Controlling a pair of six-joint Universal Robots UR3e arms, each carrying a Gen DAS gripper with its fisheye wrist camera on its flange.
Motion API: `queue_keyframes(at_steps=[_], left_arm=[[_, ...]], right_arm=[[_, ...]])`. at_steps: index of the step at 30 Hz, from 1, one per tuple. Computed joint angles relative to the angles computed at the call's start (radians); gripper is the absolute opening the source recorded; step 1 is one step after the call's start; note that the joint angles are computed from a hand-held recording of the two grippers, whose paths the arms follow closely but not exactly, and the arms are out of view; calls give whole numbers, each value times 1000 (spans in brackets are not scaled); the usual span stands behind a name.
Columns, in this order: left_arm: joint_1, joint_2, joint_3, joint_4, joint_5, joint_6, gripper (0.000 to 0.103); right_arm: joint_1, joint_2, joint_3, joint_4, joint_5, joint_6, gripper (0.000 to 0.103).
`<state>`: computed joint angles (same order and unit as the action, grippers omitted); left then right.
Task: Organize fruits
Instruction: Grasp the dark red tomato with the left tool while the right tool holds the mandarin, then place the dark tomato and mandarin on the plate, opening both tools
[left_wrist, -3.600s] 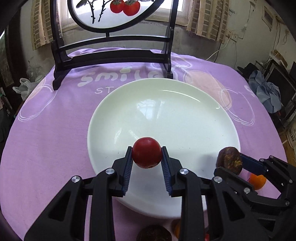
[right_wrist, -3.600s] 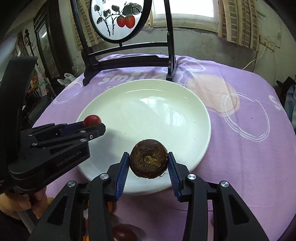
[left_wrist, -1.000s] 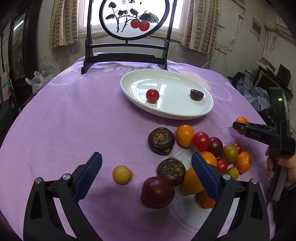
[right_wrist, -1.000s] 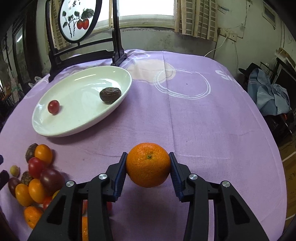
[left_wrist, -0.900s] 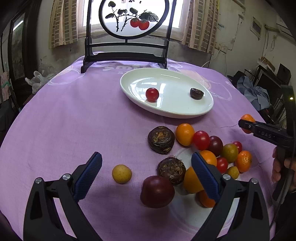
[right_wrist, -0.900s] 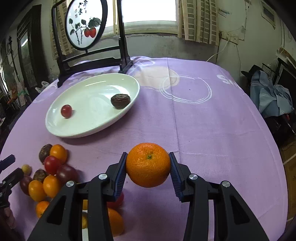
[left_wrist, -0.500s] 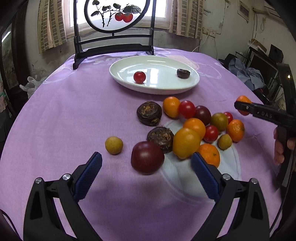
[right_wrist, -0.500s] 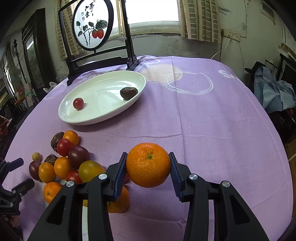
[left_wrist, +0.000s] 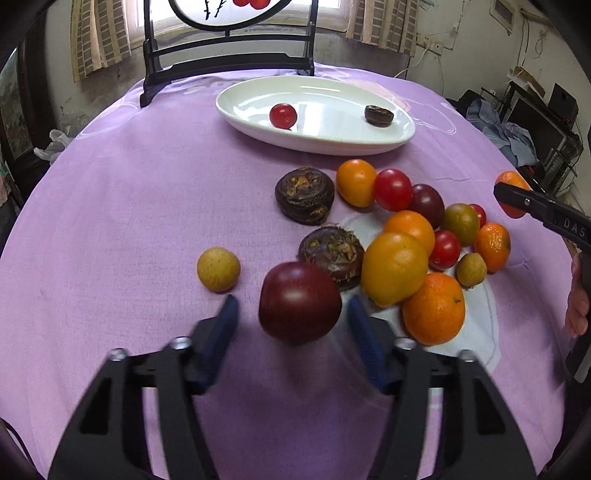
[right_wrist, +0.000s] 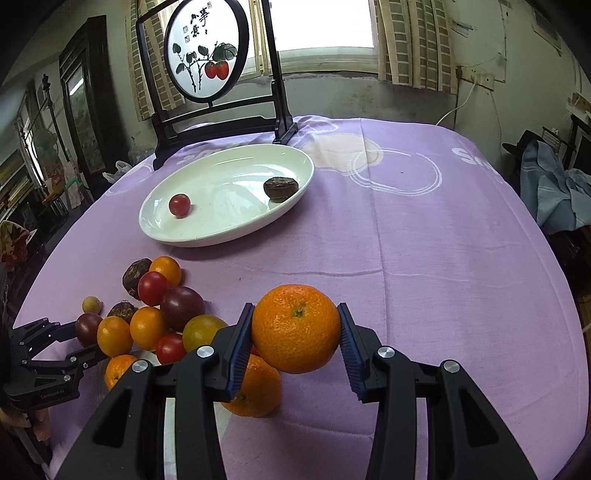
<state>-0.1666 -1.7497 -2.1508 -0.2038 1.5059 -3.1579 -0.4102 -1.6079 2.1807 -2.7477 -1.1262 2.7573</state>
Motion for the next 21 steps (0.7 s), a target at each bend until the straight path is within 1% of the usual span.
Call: queue_keyframes(at_steps=[1, 4, 6, 8, 12, 15, 19, 21], left_arm=[[5, -3, 0, 7, -15, 5, 40], [15, 7, -10, 13, -34, -14, 39], [24, 34, -28, 4, -55, -7, 39], [30, 74, -48, 1, -68, -2, 38], [61, 169, -49, -50, -130, 20, 39], [66, 159, 50, -115, -140, 43, 39], [54, 46, 259, -174, -107, 34, 38], [53, -45, 392, -202, -90, 17, 39]], right_arm=[[-2, -2, 1, 4, 4, -2, 45], [-5, -11, 4, 8, 11, -4, 45], [-9, -23, 15, -3, 17, -6, 45], [-18, -38, 29, -12, 33, -7, 45], [-31, -69, 35, 7, 78, -2, 45], [-10, -69, -10, 46, 111, -2, 45], [91, 8, -130, 19, 52, 17, 44], [145, 76, -215, 6, 15, 34, 44]])
